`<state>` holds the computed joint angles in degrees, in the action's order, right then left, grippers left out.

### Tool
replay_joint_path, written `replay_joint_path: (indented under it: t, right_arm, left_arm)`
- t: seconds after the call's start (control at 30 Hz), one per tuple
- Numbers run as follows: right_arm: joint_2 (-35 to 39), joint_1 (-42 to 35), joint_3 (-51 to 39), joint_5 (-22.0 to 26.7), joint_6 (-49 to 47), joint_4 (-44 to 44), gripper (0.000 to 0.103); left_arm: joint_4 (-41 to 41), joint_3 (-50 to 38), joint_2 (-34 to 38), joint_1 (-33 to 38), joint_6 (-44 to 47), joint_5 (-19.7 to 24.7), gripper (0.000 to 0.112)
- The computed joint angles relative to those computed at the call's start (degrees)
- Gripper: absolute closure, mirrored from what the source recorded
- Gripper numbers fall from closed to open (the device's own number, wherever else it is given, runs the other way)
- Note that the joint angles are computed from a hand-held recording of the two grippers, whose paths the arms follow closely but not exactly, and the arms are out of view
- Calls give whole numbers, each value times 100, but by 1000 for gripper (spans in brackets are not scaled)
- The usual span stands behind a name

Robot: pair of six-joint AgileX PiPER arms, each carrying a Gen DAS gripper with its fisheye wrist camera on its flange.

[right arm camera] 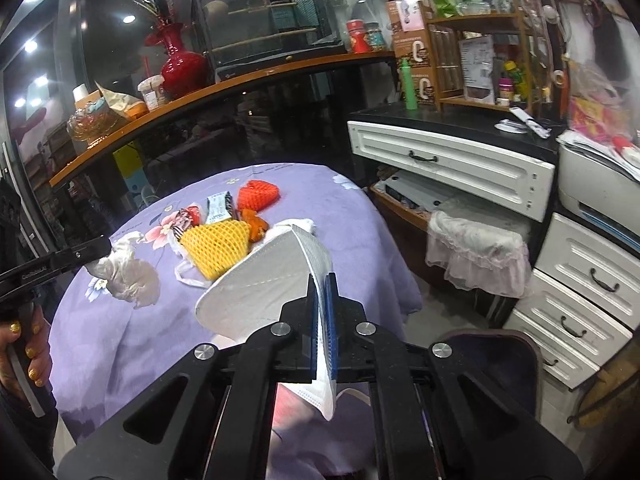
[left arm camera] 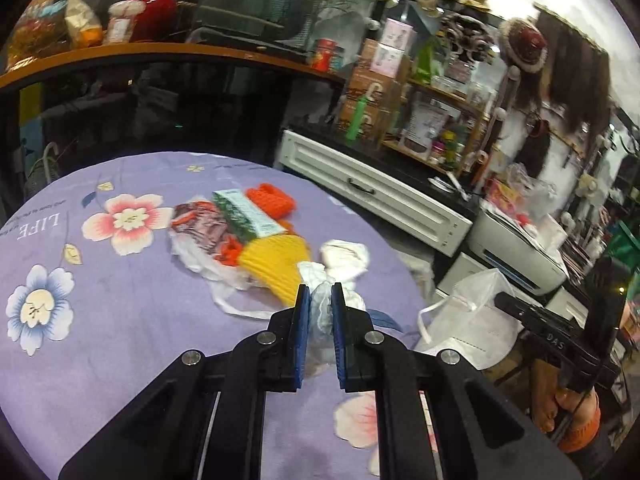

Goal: Collect trash
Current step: 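Lift the mask with the right tool while the left tool carries the tissue to the bin, then open the right tool to drop the mask while the left tool releases the tissue into the bin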

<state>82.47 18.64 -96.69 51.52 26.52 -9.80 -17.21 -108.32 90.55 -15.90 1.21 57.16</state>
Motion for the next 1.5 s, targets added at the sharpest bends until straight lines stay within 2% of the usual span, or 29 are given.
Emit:
replay_joint_path:
  t: [0.27,0.4,0.6,0.73,0.9,1.2,1.27,1.3,1.33,1.37,1.4,1.43,1.5]
  right_arm:
    - [-1132,-292,1131,143,260,-269,99]
    - [-1717,-629,1713,262,306,-275,99]
    - [-2200,-1340,2478,351,96,-125,99]
    - [-2248,-1762,3013,292,-145,28,99]
    - [-2100,-2256,3687,-62,-457,449,99]
    - [-1513,-2605,4444,-650,-915,1054,97]
    - [-1393,-2673,4555,-687,-975,1193,93]
    - [-1368,-2755,4631,-730,-1050,1337,84]
    - [-1368,-2812,4689,-755,-1089,1431,69]
    - [-1405,-2861,4761,-794,-1084,1472,62]
    - [-1462,-2885,4801,-816,-1053,1452,49]
    - [-1570,-2863,4863,-860,-953,1344,46]
    - [-1745,-2824,4883,-820,-793,1143,46]
  left_arm:
    - [-30,31,88,-951,-25,-138,101]
    - [-21,-147,296,-1410,-99,-115,101]
    - [91,-645,774,-2094,-245,7,101]
    - [117,-997,1157,-2505,-307,138,101]
    - [432,-1319,1609,-2973,-426,253,101]
    - [779,-1445,2175,-3414,-526,476,101]
    - [808,-1463,2264,-3452,-523,516,101]
    - [841,-1477,2305,-3474,-531,532,101]
    - [884,-1488,2357,-3498,-545,550,101]
    - [902,-1497,2406,-3508,-557,571,101]
    - [906,-1501,2441,-3513,-567,582,101]
    - [905,-1502,2483,-3513,-571,596,101]
    - [903,-1504,2544,-3511,-569,610,100]
